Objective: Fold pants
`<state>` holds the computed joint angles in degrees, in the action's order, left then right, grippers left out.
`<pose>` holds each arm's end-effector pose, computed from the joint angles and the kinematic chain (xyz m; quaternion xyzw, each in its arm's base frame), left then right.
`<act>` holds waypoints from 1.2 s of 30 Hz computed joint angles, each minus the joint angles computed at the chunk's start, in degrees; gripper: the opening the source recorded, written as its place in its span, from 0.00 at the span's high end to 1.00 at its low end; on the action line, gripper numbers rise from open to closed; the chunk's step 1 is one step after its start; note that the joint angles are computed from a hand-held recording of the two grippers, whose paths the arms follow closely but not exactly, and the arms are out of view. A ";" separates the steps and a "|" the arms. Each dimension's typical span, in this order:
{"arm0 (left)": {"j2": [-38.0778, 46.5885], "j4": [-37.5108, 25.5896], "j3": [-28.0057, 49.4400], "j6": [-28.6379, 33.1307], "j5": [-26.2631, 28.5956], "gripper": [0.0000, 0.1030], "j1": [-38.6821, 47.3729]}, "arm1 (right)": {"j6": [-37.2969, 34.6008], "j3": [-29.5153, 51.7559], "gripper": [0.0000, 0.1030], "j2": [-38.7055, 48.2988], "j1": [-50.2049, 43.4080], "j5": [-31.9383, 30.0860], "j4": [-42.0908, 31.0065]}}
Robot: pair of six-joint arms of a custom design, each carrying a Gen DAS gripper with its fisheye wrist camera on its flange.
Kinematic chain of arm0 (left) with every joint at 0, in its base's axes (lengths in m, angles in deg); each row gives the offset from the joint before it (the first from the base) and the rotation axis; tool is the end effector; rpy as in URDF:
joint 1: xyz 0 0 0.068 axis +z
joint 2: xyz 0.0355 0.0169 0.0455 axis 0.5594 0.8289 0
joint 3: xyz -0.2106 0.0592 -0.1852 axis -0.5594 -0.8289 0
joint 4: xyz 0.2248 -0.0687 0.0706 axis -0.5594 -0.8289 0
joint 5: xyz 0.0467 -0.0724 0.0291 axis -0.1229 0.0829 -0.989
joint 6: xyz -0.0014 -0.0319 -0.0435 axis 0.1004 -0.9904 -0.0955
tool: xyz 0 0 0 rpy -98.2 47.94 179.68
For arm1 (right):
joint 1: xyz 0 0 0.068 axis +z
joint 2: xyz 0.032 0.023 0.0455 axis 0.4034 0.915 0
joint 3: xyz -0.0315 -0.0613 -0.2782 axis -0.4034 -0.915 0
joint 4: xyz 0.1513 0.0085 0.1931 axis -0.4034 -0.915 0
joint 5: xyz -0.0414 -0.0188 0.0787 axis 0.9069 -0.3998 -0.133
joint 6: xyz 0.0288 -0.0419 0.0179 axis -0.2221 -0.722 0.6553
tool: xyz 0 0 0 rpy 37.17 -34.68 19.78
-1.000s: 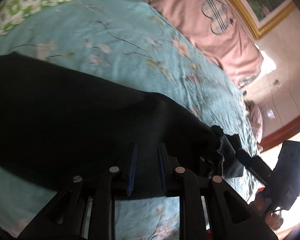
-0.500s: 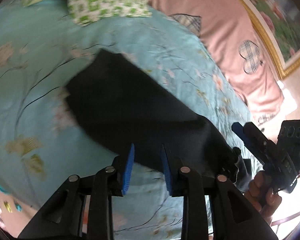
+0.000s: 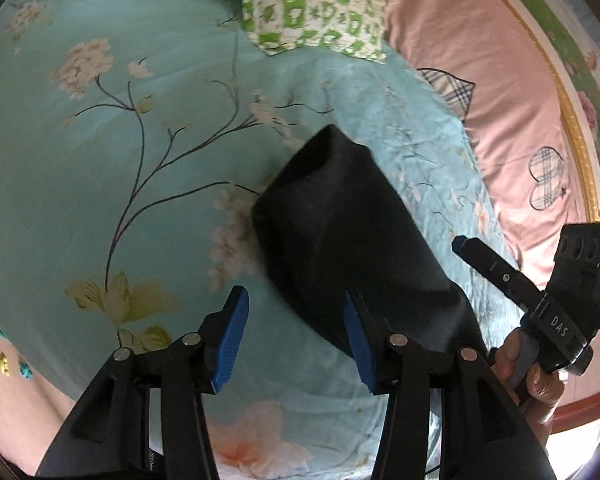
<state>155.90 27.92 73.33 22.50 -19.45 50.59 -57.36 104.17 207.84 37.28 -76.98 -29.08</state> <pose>0.2737 0.0627 0.0601 -0.1785 0.9235 -0.2477 0.2322 0.3621 0.1043 0.0996 -0.1766 0.8987 0.2719 0.2952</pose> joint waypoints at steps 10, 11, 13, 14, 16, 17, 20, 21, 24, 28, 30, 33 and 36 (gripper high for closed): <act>6.11 1.67 4.25 -1.79 -0.81 0.49 -0.50 | -8.52 21.73 0.49 11.51 3.55 1.56 -17.23; 6.44 1.88 4.66 -2.08 -1.15 0.49 -0.84 | -9.35 24.57 0.49 13.04 3.71 1.13 -19.42; 7.05 2.15 5.34 -2.49 -1.42 0.49 -1.24 | -10.51 28.41 0.49 15.10 3.91 0.58 -22.58; 7.43 2.46 5.61 -2.72 -1.60 0.49 -1.48 | -11.24 30.88 0.49 16.43 4.12 0.60 -24.63; 7.98 3.01 5.95 -3.06 -1.81 0.49 -1.74 | -12.20 34.64 0.49 18.63 4.42 0.44 -27.43; 8.22 3.49 5.97 -3.21 -1.94 0.49 -1.85 | -13.00 37.14 0.49 20.18 4.55 0.03 -29.42; 8.71 4.54 6.07 -3.29 -2.64 0.51 -2.35 | -13.94 41.67 0.58 23.06 4.72 -0.64 -33.09; 8.81 4.96 6.08 -3.37 -3.11 0.53 -2.62 | -14.11 42.71 0.61 23.74 4.65 -1.35 -34.03; 9.70 5.43 6.84 -3.07 -3.01 0.68 -3.18 | -14.67 43.59 0.69 24.39 4.76 -2.16 -34.63; 9.56 5.12 7.45 -3.01 -3.31 0.80 -4.11 | -13.72 41.22 0.80 23.32 4.29 -3.65 -32.76; 7.81 5.48 6.42 -2.84 -4.14 0.82 -4.78 | -13.10 39.06 0.82 22.10 3.96 -4.26 -30.91; 4.26 5.25 4.78 -2.62 -4.42 0.83 -5.40 | -11.73 34.53 0.83 19.16 3.18 -5.72 -27.17; 0.11 4.42 3.31 -2.60 -4.33 0.83 -6.13 | -10.51 29.20 0.83 15.28 2.10 -7.62 -23.20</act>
